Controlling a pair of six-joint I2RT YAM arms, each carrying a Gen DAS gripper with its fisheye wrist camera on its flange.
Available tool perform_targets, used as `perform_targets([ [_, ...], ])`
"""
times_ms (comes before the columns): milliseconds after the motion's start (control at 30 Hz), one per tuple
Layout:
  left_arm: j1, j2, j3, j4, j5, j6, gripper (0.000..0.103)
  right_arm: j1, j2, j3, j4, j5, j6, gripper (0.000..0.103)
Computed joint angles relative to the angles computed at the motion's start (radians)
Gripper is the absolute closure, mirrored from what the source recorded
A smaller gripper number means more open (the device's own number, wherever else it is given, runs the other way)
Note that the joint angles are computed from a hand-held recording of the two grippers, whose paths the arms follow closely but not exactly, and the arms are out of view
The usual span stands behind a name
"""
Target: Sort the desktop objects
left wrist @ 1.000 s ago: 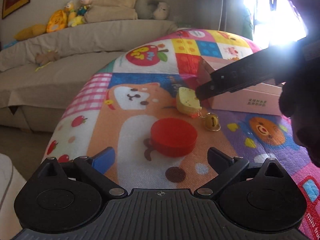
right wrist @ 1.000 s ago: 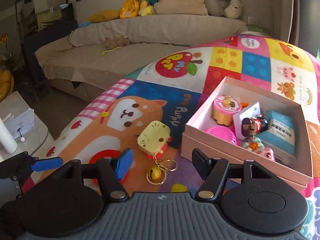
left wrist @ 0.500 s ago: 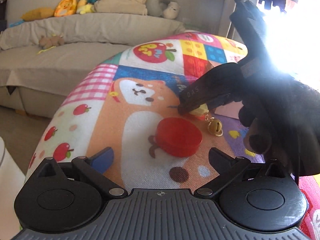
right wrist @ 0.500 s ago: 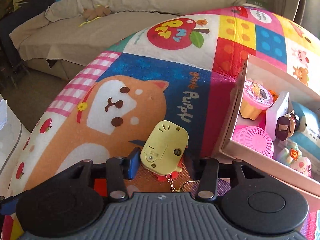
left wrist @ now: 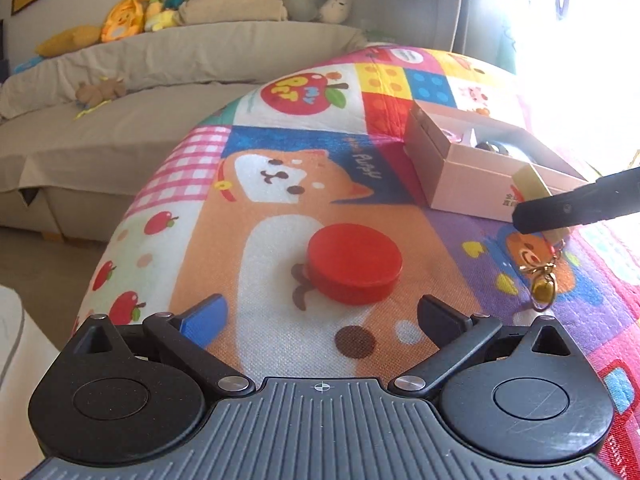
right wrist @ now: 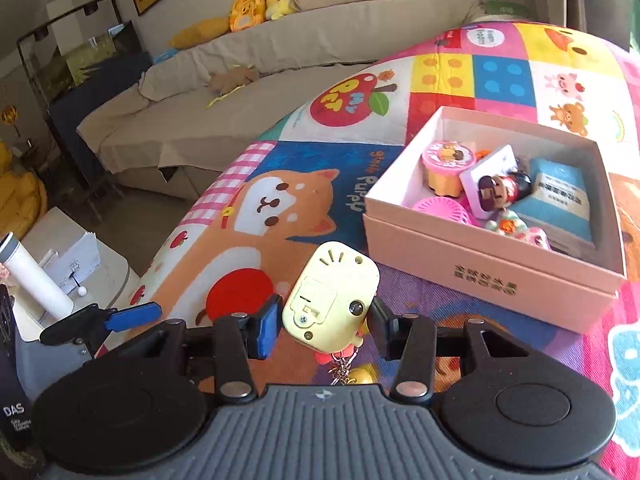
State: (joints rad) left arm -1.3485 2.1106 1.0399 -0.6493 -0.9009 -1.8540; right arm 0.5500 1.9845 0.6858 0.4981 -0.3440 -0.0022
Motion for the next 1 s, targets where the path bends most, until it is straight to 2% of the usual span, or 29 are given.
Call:
perform_targets([
  [133,0.010,0.002,0.035,0.027,0.009,0.093,0.000,-0.083,-0.002,-0.039,0.025,-0.059,-0.001,0.057],
  [333,0.021,0.040,0.143,-0.009,0.008,0.216,0.000,-0.184,0.045,-0.011,0.002,-0.283,0.036,0.057],
  [467,0.032,0.067,0.195,-0.002,0.021,0.289,0.000,-0.234,0.100,-0.004,0.021,-0.320,0.028,0.057],
  [733,0.054,0.111,0.260,0.022,0.054,0.384,0.000,-0.323,0.124,-0.097,0.162,-0.266,-0.053,0.056],
  [900,0.052,0.117,0.272,0.014,0.055,0.394,0.000,-0.375,0.116,-0.171,0.319,-0.169,-0.094,0.038],
  [1000,0.054,0.114,0.267,0.002,0.052,0.376,0.000,-0.421,0.118,-0.190,0.339,-0.129,-0.128,0.036],
])
